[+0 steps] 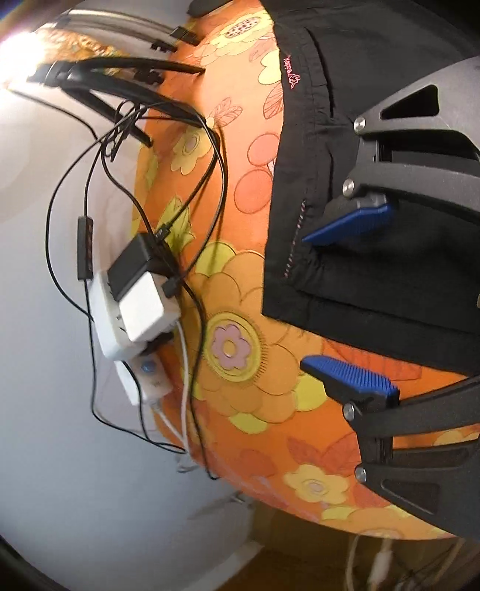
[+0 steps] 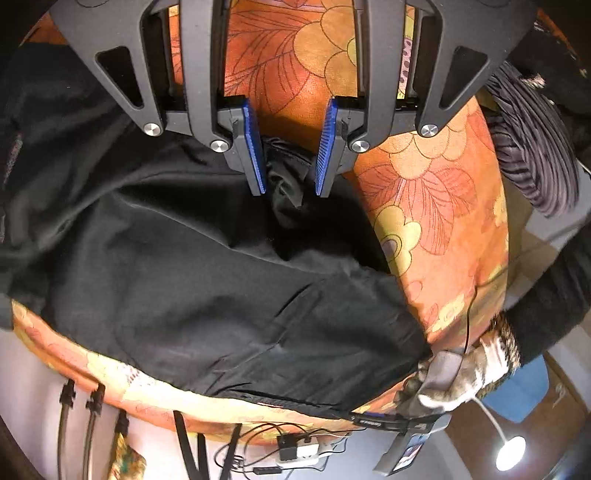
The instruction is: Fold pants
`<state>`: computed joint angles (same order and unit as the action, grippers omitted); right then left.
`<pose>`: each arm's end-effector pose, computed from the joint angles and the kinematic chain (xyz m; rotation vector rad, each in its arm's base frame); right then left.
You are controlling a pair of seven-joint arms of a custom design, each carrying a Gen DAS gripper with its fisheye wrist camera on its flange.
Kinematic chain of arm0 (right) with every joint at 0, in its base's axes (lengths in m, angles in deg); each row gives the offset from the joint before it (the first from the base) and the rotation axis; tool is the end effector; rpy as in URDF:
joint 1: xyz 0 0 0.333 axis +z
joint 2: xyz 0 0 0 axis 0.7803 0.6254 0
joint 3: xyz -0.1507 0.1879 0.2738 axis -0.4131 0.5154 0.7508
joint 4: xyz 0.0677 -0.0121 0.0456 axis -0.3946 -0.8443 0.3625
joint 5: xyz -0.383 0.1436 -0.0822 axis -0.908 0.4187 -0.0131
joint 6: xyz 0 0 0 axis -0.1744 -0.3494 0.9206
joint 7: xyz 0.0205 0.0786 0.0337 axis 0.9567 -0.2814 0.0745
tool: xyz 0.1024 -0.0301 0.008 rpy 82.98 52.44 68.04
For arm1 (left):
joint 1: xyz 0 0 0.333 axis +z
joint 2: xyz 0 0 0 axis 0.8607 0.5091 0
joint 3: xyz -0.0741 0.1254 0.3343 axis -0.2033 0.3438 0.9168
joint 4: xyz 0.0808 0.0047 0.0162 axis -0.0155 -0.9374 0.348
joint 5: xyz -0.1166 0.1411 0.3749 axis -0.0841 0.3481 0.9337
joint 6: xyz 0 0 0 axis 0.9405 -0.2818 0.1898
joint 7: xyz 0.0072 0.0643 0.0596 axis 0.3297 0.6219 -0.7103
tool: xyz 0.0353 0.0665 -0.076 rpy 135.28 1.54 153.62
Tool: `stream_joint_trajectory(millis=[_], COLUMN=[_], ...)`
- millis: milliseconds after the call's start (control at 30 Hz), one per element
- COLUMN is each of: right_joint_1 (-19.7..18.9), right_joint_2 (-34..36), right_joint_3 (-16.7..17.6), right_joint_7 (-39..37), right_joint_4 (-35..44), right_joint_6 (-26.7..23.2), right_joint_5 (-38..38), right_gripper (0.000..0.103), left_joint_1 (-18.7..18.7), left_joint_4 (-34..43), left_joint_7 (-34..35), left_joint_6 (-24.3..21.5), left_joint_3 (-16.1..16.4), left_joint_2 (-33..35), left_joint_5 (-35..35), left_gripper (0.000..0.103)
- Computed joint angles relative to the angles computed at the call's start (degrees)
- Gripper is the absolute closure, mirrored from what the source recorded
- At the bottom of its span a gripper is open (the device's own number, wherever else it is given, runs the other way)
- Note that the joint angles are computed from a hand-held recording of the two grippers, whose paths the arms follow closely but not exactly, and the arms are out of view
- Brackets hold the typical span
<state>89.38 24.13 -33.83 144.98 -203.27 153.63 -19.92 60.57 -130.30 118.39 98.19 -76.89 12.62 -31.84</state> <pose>0.3777 0.2613 0.4458 -2.2756 1.1804 -0.1500 0.4911 -0.1679 0.4766 -1.7562 1.7978 -0.5374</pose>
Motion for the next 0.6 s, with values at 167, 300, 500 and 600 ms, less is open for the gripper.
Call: stream_joint_trajectory(millis=[167,300,500,600], right_joint_1=[0.2,-0.5,-0.3,-0.9], right_joint_2=[0.5,1.1,1.8,2.0], right_joint_3=[-0.7,0.2,0.0,0.7], right_joint_7=[-1.1,-1.0,-2.3,-2.1], right_joint_4=[0.6,0.9,1.6,1.7], right_joint_6=[-0.5,-0.5,-0.4,0.0], right_joint_5=[1.3,1.3,3.1,2.8], right_gripper=[0.074,0.074,0.074,0.074], left_joint_1=[-1.7,-1.1,0.8,0.1], left_joint_4=[1.0,1.7,0.1,0.2], left_joint_7=[9.2,8.9,5.2,4.7], left_joint_6=[2.5,3.9,7.5,6.7], left_joint_3=[2.0,1.8,-0.6,-0.7], left_joint_2=[2.4,3.5,2.7,2.6], left_joint_5=[-6.1,-3.7,3.7,4.5], left_gripper=[0.04,0.04,0.084,0.086])
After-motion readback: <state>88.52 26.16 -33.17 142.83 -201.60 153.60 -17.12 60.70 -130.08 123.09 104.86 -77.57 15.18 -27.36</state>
